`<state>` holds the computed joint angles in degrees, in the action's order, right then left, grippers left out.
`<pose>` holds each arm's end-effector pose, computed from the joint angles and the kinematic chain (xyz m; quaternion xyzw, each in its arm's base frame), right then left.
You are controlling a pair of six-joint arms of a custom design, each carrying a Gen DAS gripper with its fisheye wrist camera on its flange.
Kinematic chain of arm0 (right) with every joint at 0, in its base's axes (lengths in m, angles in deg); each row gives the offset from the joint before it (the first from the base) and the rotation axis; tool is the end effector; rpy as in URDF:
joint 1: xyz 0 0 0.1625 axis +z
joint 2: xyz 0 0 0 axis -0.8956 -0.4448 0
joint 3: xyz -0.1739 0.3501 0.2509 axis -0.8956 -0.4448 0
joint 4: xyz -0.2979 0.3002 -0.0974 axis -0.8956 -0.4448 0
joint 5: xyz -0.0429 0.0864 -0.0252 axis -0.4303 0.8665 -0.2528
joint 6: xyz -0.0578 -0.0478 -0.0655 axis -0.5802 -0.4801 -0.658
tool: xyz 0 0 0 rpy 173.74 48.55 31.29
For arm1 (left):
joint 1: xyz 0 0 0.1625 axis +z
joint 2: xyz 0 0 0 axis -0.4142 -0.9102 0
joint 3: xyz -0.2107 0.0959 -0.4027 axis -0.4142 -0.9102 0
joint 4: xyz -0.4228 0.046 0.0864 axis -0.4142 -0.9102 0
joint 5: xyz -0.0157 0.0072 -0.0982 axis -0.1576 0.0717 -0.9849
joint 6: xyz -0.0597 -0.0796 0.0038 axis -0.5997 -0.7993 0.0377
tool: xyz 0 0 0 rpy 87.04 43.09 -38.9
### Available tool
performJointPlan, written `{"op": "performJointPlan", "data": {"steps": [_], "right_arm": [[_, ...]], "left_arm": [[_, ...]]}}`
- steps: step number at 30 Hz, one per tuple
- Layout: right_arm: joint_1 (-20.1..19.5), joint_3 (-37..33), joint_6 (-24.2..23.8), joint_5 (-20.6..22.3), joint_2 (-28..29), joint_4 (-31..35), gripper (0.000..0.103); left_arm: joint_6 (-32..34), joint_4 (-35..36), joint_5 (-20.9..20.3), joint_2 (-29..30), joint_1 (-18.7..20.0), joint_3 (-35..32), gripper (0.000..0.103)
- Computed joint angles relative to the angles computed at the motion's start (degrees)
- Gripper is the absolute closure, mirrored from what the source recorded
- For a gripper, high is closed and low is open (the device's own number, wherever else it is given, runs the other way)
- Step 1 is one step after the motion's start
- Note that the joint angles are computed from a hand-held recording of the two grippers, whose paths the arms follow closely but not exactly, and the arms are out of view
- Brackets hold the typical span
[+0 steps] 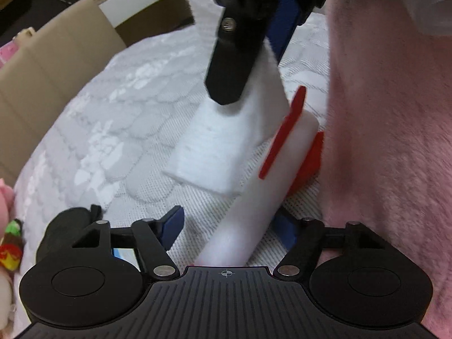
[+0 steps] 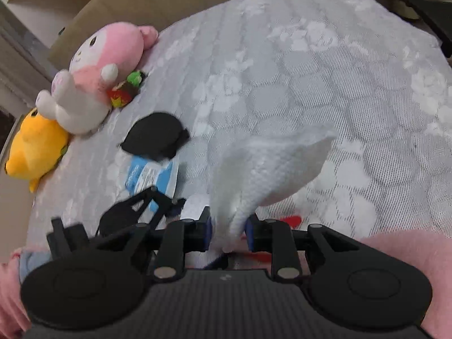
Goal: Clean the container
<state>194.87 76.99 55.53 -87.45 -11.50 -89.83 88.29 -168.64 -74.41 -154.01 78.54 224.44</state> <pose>0.3962 -0.3468 0.0226 -0.0302 -0.9354 0.2862 0.2053 -0.0343 -0.3545 0.2220 0.6551 0.6997 -0.1115 0.2624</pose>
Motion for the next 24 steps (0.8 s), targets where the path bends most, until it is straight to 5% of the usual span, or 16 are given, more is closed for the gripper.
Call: {"op": "performJointPlan", "data": {"steps": [3,9,14,16,19,24], "right_arm": [[-0.1,-0.9,0.1,-0.8,0.5,-0.8,0.076],[-0.3,-4.7,-3.1,-2.3,3.1,-3.5,0.076],[-3.0,-9.6,-6.8,0.4,8.0,-7.1,0.076],[-4.4,-11.4,-8.6,3.0,10.2,-8.6,0.076],[-6.2,-14.7,-10.6,5.6,13.2,-7.9,0.076],[-7.6,-18.3,-9.2,1.0,15.4,1.7,0.071]], "left_arm": [[-3.1,-5.3,3.1,2.6,0.5,-1.0,0.045],[-13.8,-9.0,7.5,7.4,5.6,-8.5,0.042],[-35.1,12.7,0.3,2.2,10.8,-19.3,0.008],[-43.4,21.7,-3.4,-0.5,13.4,-23.4,0.008],[-49.6,24.5,-4.7,-2.8,16.7,-25.4,0.006],[-57.3,26.9,-4.6,-0.3,20.3,-30.0,0.005]]}}
